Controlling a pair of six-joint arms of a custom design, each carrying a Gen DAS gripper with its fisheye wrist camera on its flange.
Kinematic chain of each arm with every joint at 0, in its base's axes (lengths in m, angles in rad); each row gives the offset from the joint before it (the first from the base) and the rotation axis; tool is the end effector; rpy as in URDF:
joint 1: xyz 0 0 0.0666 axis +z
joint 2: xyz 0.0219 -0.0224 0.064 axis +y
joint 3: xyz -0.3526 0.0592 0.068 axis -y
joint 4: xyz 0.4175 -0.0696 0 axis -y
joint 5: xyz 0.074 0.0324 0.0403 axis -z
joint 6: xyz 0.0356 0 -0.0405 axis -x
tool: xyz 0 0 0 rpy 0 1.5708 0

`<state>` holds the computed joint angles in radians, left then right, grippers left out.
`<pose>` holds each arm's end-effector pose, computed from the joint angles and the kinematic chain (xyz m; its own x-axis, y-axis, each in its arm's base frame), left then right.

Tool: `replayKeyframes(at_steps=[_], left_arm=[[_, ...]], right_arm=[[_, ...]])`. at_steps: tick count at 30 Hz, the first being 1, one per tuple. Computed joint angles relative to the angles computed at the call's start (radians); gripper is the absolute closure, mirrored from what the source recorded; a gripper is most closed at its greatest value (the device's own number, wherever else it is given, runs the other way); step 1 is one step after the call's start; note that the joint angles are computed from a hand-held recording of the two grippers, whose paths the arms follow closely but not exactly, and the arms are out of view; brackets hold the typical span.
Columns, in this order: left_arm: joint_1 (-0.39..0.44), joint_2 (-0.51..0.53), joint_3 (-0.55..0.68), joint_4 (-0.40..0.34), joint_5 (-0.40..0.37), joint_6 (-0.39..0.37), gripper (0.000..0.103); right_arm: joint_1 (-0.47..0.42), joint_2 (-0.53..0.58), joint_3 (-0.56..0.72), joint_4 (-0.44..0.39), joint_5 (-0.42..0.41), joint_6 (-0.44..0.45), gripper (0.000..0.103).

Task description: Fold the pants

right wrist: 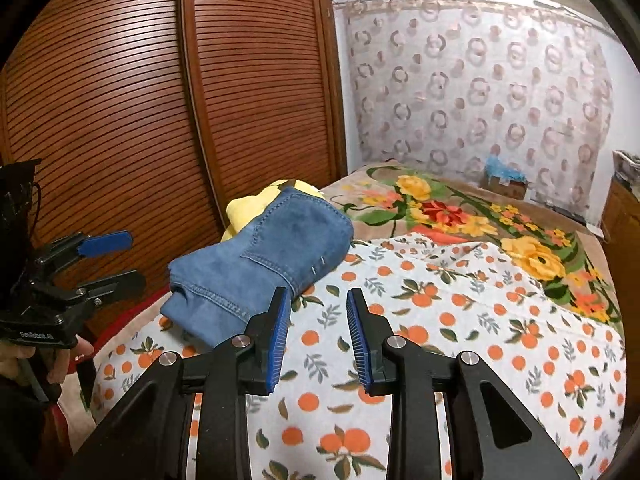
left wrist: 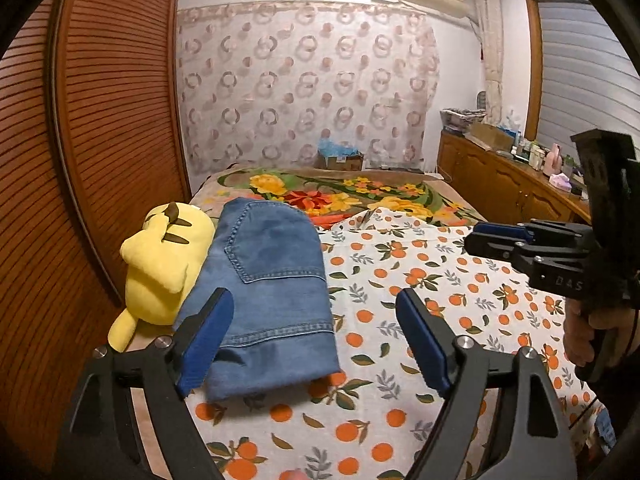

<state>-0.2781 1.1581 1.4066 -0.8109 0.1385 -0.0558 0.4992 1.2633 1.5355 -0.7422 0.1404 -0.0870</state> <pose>0.4214 -0.1258 0.5251 -0.4905 0.1975 -0.8488 0.4122 0.9107 -0.0263 0.4235 0.2248 0.5498 -0.4278 -0.1353 -0.8937 -0.3285 0.9444 0.0143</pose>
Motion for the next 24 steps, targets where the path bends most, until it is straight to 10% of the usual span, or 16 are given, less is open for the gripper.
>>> replayKeyframes(at_steps=[24], left_arm=[[-0.235,-0.024,0.036,-0.009,-0.099,0.082,0.019]], right_arm=[[0.182,-0.382,-0.24,-0.047,0.46,-0.135,0.034]])
